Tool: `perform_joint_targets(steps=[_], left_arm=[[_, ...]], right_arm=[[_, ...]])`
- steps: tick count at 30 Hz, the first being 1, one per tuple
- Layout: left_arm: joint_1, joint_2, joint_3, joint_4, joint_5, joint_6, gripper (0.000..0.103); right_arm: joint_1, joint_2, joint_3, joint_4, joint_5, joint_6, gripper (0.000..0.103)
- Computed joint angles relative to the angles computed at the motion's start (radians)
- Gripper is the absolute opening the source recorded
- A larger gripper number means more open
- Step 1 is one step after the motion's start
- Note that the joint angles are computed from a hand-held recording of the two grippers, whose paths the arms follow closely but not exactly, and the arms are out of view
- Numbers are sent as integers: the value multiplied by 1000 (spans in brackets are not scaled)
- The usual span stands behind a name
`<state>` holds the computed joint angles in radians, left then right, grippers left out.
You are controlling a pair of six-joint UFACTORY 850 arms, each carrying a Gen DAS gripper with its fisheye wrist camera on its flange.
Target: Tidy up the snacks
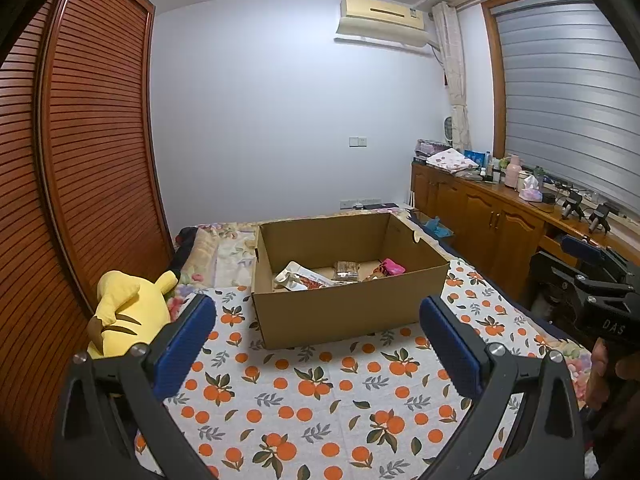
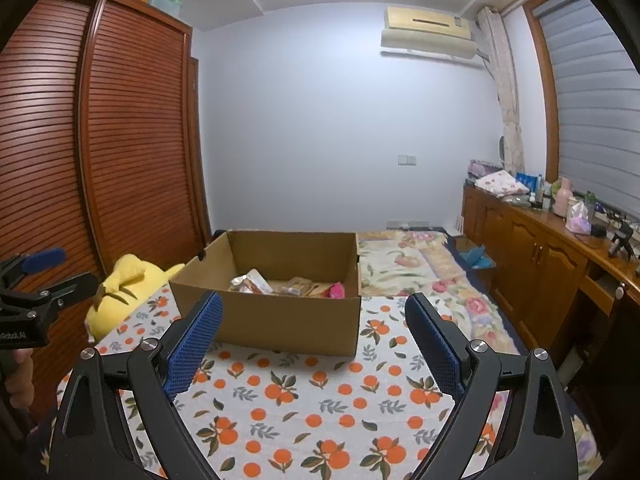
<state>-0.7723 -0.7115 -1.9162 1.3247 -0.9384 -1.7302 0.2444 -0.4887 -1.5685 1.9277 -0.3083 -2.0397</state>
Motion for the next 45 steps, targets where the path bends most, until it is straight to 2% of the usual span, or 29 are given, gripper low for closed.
perform_joint_targets(steps=[45], left_arm=[[-4,-3,8,0,-19,-8,103]], right_arm=[[2,7,12,10,2,-10,94]])
